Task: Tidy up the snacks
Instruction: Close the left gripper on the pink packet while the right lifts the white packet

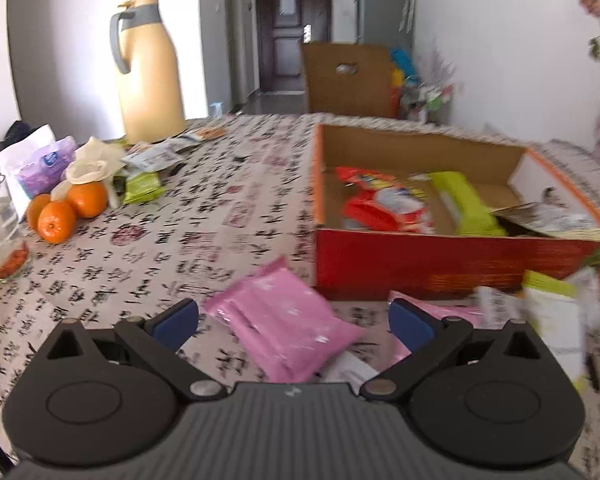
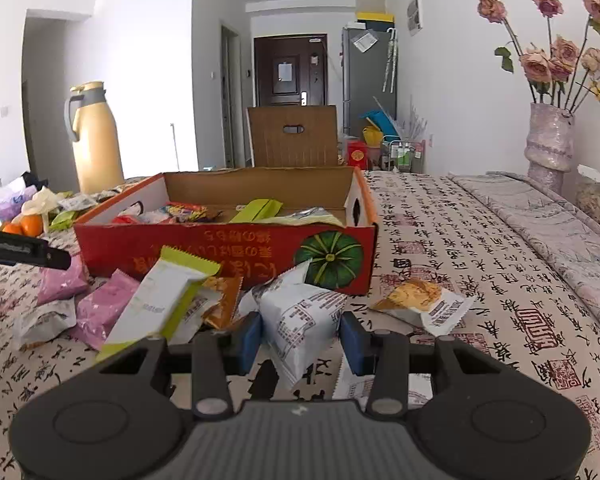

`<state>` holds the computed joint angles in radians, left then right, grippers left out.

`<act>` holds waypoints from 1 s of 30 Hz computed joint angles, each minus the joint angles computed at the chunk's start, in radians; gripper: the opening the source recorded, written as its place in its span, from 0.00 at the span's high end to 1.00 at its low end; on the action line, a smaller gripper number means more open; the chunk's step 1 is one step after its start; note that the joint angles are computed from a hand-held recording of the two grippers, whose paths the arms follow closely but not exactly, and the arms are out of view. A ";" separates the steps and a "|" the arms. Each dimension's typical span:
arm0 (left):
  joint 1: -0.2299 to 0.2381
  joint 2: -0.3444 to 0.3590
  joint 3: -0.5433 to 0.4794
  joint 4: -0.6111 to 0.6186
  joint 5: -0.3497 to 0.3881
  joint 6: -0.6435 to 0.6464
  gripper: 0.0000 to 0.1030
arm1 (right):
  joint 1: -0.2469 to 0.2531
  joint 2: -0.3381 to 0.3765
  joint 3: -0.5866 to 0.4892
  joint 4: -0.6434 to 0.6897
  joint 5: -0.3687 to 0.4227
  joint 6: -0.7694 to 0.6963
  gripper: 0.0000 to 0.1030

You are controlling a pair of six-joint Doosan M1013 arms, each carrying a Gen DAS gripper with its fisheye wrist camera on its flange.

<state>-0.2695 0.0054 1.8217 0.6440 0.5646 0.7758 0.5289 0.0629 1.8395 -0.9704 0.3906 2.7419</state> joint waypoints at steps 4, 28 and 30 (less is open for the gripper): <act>0.008 0.043 -0.050 -0.053 0.073 0.053 0.00 | -0.002 -0.002 0.003 -0.026 0.008 0.030 0.59; 0.030 0.088 -0.096 -0.170 0.163 0.104 0.39 | 0.001 -0.013 0.014 -0.088 0.030 0.114 0.59; 0.031 0.082 -0.088 -0.162 0.157 0.099 0.39 | 0.002 -0.014 0.015 -0.092 0.030 0.119 0.59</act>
